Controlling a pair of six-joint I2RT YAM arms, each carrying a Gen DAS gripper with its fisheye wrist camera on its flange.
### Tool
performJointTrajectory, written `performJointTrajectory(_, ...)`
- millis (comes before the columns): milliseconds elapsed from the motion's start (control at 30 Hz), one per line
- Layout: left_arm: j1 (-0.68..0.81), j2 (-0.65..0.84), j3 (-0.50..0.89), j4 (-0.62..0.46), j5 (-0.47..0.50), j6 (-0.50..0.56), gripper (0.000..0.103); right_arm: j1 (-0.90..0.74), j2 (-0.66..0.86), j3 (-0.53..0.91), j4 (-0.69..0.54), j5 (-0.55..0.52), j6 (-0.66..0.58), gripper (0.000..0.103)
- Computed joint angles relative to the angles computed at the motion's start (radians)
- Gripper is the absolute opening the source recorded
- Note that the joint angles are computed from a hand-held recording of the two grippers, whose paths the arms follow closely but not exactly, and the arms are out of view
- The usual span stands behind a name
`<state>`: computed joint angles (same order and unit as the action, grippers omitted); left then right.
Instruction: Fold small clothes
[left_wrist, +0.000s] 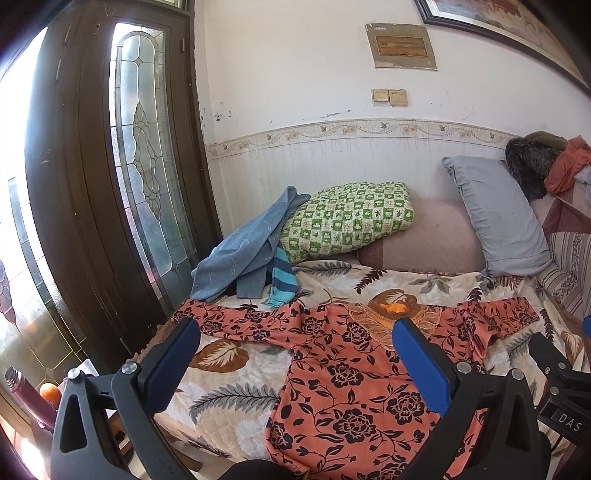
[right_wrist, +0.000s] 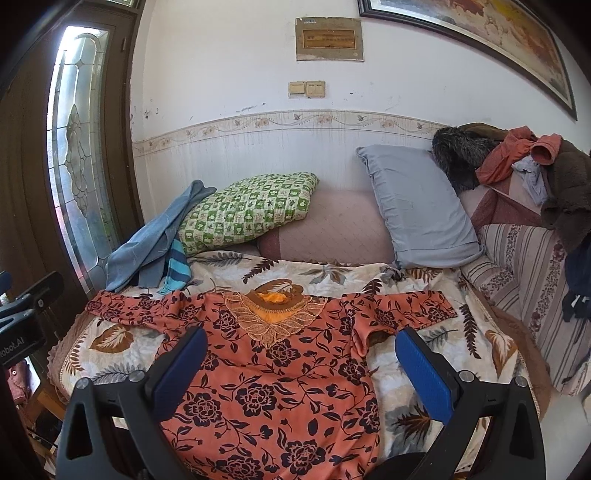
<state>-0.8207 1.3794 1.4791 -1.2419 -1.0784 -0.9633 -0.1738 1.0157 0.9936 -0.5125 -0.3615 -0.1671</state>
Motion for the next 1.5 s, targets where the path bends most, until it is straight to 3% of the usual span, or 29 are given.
performJointTrajectory(467,0.046,0.004,-0.046,0.090,0.043,0.066,0.103,0.057,0.048,-0.006,0.042,0.049,0.021,0.103)
performJointTrajectory(833,0.084,-0.004,-0.083,0.148,0.042,0.109,0.103,0.029,0.093,-0.006,0.090,0.015,0.023,0.103)
performJointTrajectory(1100,0.210,-0.049,-0.215,0.385,0.081,0.297,0.103,0.034,0.198,0.043,0.131,0.067,0.038,0.103)
performJointTrajectory(1300,0.362,0.013,-0.269,0.575,0.220,0.429,0.103,0.051,0.315,0.078,0.181,0.140,0.051,0.103)
performJointTrajectory(1500,0.462,0.174,-0.213,0.694,0.344,0.474,0.103,0.062,0.494,0.158,0.235,0.199,0.073,0.103)
